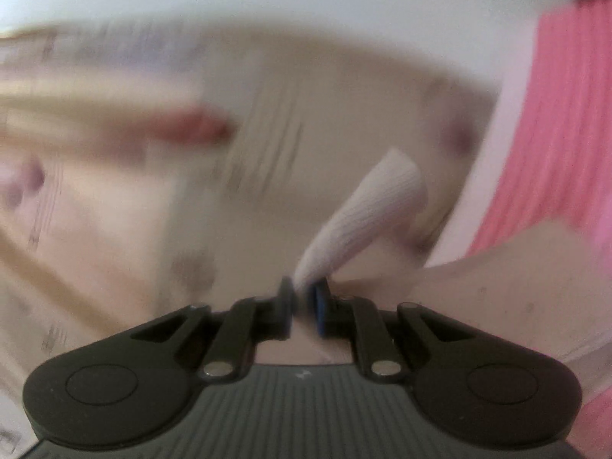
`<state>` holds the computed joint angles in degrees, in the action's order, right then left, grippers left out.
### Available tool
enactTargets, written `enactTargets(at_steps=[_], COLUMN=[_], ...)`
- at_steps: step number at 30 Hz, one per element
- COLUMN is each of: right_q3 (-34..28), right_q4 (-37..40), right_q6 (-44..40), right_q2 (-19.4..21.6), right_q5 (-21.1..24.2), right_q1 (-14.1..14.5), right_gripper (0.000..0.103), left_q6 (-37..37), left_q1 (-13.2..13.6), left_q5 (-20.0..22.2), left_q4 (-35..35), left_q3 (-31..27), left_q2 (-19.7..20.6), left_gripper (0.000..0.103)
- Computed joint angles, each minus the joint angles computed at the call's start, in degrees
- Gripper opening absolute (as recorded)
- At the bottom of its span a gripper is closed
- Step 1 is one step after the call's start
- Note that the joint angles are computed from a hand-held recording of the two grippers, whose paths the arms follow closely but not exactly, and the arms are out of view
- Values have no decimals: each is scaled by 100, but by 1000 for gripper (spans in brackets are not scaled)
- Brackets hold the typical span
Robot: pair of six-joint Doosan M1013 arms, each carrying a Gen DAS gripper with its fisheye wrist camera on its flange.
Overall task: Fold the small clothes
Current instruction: 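Lift the held sleeve with the right gripper and carry it across the body, then lay the sleeve across the sweater body and open the right gripper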
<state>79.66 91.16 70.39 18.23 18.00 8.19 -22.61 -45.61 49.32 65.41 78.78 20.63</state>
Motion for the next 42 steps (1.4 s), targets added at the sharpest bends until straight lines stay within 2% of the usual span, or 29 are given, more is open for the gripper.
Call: enactTargets(at_steps=[4,10,12,22,27,30,32,33,34,35,37,42], right_q3=[-339,-574,-653,-1153,-1472,-1611,-1783,-1890,-1929,-2012,-2051,-1955], right_q4=[-569,-927,-1181,-2625,-3160,-3483,-3693,-3940,-4146,-4232,-4127,-4167], right_q6=[603,874,904,1311,837,530,184,77,-30,-113,-372,-213], right_q2=[322,655,720,1116,1293,1319,1355,1369,1346,1366,1358,1240], right_q5=[354,933,1108,1771,2329,2622,2895,2946,2933,2948,3079,3268], right_q1=[458,836,893,1162,1215,1253,1296,1352,1400,1443,1462,1444], right_gripper=[12,12,12,14,15,26,46,52,64,69,69,69], left_q6=[-378,-718,-870,-1205,-1307,-1357,-1421,-1444,-1470,-1495,-1530,-1532], left_q1=[-6,-46,-73,-56,-56,-57,-59,-56,-49,-42,-45,-44], left_q5=[67,275,398,378,422,477,520,536,530,517,546,495], left_q4=[164,422,499,583,569,563,537,505,470,439,435,490], left_q3=[82,120,134,226,231,241,247,246,251,257,268,292], left_q2=[-42,-50,-51,-108,-112,-118,-121,-122,-127,-132,-136,-151], left_gripper=[103,103,103,103,103,103,103,103,103,103,103,103])
